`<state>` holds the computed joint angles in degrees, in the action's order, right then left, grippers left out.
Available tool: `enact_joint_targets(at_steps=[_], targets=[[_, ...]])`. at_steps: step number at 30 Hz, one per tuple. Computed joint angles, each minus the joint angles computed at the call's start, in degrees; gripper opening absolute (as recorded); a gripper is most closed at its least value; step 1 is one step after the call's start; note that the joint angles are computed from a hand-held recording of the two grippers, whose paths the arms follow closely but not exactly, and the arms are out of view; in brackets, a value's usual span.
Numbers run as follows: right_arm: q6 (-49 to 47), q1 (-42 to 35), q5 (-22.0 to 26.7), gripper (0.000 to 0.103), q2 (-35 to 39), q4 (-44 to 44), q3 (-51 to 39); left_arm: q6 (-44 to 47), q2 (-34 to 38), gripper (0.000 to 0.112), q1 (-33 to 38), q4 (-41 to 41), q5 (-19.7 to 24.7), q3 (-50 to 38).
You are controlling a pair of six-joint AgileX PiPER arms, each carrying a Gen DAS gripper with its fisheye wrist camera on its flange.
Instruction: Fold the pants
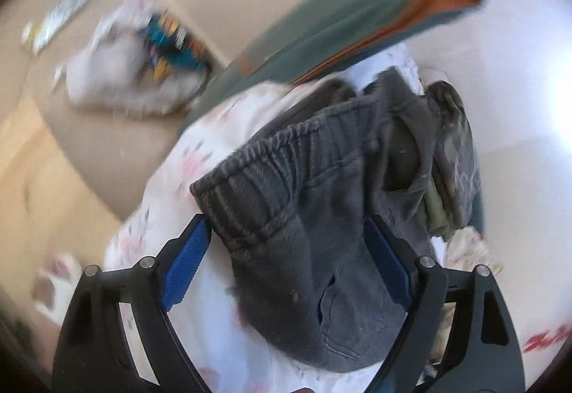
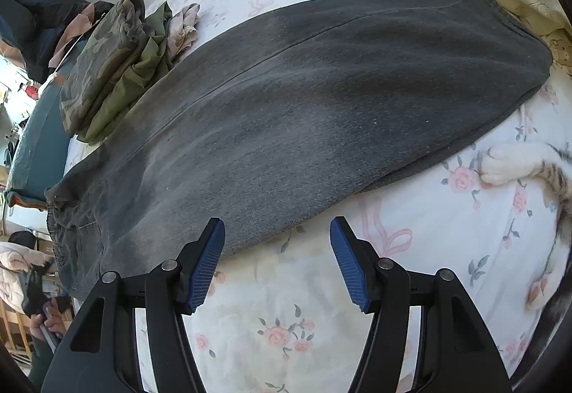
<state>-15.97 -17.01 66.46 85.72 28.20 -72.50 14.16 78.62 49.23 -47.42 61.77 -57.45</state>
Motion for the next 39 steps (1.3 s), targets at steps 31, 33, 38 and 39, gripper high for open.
enact_joint_targets(at_steps=[31, 33, 38, 39], targets=[[1.9, -8.1, 3.1, 0.065, 0.3, 6.5, 5.3, -2.6, 1.2, 0.069, -22.2, 9.9, -19.8, -4.9], [1.1, -6.7, 3.0, 0.065, 0.7, 6.2, 4.7, -9.4, 6.1, 0.074, -23.5, 17.1, -15.4, -9.6], [0.5, -6.4, 2.6, 0.065, -0.2, 6.1, 4.3, -10.1, 3.9, 0.033, -24.8, 18.8, -20.5, -8.0], [0.5, -7.0, 2.9, 0.065, -0.2, 6.0, 4.4, -12.2, 2.4, 0.024, -27.1, 24.1, -22.5, -7.8]])
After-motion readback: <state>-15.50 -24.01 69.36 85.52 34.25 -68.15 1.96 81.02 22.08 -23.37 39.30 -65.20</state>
